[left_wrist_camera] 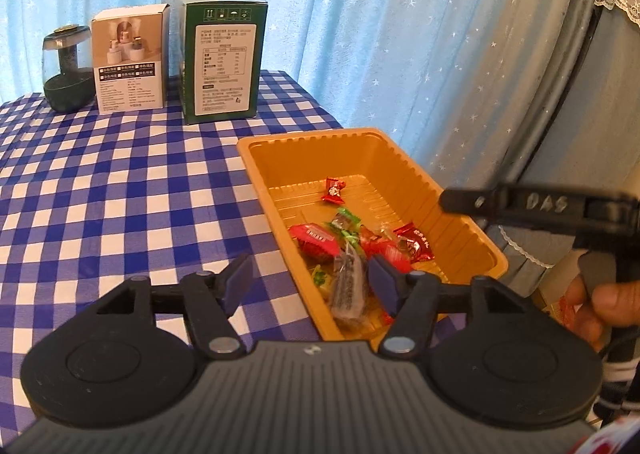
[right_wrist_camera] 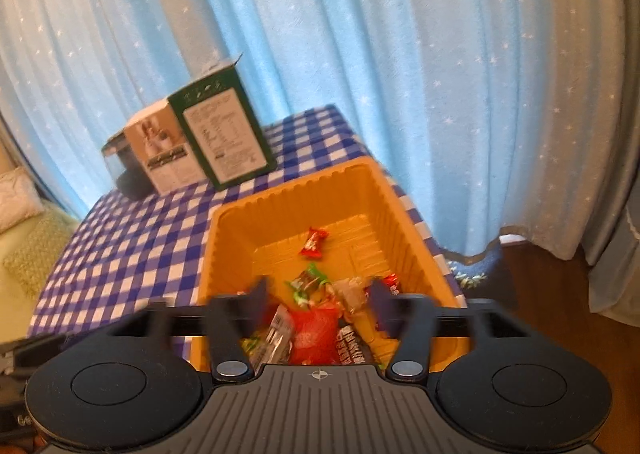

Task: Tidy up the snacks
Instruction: 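Lift both open tools out of the orange tray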

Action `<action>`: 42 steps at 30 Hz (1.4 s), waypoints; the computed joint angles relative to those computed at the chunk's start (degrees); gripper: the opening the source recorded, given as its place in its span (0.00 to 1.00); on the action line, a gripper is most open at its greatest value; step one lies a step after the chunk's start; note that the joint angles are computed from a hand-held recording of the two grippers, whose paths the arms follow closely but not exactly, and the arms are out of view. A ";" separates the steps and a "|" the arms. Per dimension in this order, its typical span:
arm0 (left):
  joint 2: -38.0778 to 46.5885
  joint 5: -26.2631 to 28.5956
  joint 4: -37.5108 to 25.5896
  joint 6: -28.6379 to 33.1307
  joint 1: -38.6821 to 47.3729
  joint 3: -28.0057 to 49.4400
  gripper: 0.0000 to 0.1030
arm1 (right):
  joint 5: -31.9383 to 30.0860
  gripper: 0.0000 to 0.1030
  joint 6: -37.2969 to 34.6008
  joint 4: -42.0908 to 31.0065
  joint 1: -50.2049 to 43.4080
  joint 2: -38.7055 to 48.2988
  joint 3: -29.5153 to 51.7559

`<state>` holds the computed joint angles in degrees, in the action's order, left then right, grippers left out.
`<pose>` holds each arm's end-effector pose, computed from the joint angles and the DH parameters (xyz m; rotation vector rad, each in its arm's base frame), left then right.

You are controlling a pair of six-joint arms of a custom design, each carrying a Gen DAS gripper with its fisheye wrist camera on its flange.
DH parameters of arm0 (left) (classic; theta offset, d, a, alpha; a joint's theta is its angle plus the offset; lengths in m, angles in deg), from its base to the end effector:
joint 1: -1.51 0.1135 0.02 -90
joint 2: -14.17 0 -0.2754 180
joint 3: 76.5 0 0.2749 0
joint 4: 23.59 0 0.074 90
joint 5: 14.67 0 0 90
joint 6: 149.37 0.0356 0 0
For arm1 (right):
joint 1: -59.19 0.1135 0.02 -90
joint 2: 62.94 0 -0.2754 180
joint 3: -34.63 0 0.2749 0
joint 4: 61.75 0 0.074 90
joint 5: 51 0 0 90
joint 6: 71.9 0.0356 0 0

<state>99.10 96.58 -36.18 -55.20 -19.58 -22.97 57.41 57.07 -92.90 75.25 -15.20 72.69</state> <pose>0.2822 -0.1227 0.1702 0.6929 2.2405 -0.5798 0.1831 0.0410 0.2006 0.6071 2.1606 0.1514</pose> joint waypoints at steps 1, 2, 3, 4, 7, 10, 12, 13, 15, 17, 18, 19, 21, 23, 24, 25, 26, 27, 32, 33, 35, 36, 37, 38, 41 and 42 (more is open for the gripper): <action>-0.43 0.02 -0.02 0.14 0.31 -0.43 0.67 | 0.26 0.65 0.50 -0.90 0.09 -0.50 0.17; -0.87 0.13 -0.12 0.23 0.66 -0.87 0.71 | 0.79 0.65 1.02 -2.17 0.34 -1.45 0.22; -1.30 0.31 -0.46 0.30 1.03 -1.20 0.71 | 1.59 0.65 1.65 -3.54 0.86 -2.39 0.34; -1.82 0.60 -0.94 0.35 1.44 -1.56 0.73 | 2.36 0.65 2.30 -5.16 1.50 -3.61 0.41; -4.54 0.58 -1.89 0.19 2.46 -3.33 0.82 | 5.48 0.65 5.32 -10.96 4.93 -6.61 1.44; -8.25 -0.04 -3.33 0.01 3.23 -5.30 0.91 | 9.67 0.65 9.97 -17.12 10.41 -8.29 3.33; -10.85 0.44 -4.93 0.00 4.27 -6.35 0.95 | 12.59 0.65 13.47 -20.66 14.84 -8.39 4.77; -12.22 0.89 -6.02 0.22 4.85 -6.73 0.98 | 14.12 0.65 15.44 -22.45 17.27 -8.46 5.45; -14.97 1.24 -8.03 0.65 5.80 -7.38 1.00 | 16.57 0.67 19.15 -25.49 21.73 -7.89 6.93; -17.67 1.91 -10.32 1.60 6.91 -7.87 1.00 | 19.45 0.69 23.78 -28.90 26.63 -6.70 8.56; -19.05 2.37 -11.56 1.97 7.61 -8.09 1.00 | 20.78 0.71 26.17 -30.63 29.11 -5.98 9.38; -20.70 2.66 -12.89 2.20 8.21 -8.47 1.00 | 22.09 0.73 28.71 -32.41 31.61 -5.28 10.16; -23.35 3.07 -15.10 2.88 9.60 -8.89 1.00 | 23.89 0.76 33.33 -35.49 35.73 -3.28 11.89; -25.97 3.28 -16.91 3.66 10.91 -9.42 1.00 | 25.44 0.78 37.50 -38.73 39.57 -1.07 13.68; -27.31 3.45 -17.87 4.12 11.57 -9.68 1.00 | 26.38 0.79 40.03 -40.65 41.78 0.24 14.69; -28.52 3.73 -18.83 4.54 12.24 -9.88 1.00 | 26.98 0.80 42.19 -42.35 43.63 1.35 15.54; -29.68 4.23 -19.89 5.08 13.08 -10.05 1.00 | 27.41 0.81 44.06 -43.83 45.29 2.27 16.27; -30.97 4.73 -20.91 5.59 13.89 -10.29 1.00 | 27.82 0.81 46.02 -45.21 46.97 3.29 17.06; -37.00 6.75 -27.31 8.15 18.25 -10.74 1.00 | 29.72 0.83 58.34 -53.30 55.69 8.24 20.76; -38.11 7.44 -28.60 8.72 19.22 -10.77 1.00 | 29.83 0.84 60.39 -54.61 57.34 9.34 21.51; -40.52 8.75 -31.27 9.90 21.26 -10.90 1.00 | 30.10 0.84 64.36 -57.05 60.61 11.85 23.00; -41.71 9.00 -32.57 10.39 22.12 -10.95 1.00 | 30.16 0.84 66.45 -58.35 62.26 13.13 23.76; -43.02 9.16 -34.01 10.85 22.89 -10.98 1.00 | 30.17 0.84 68.33 -59.48 63.77 14.31 24.46; -43.87 9.60 -35.42 11.62 23.79 -10.84 1.00 | 30.24 0.84 70.29 -60.64 65.28 15.26 25.01; -46.39 11.75 -40.29 14.78 27.63 -10.32 1.00 | 30.13 0.84 76.81 -64.39 69.75 18.75 27.31; -47.31 12.43 -41.96 15.86 28.92 -10.13 1.00 | 30.03 0.84 78.60 -65.53 71.09 19.79 28.10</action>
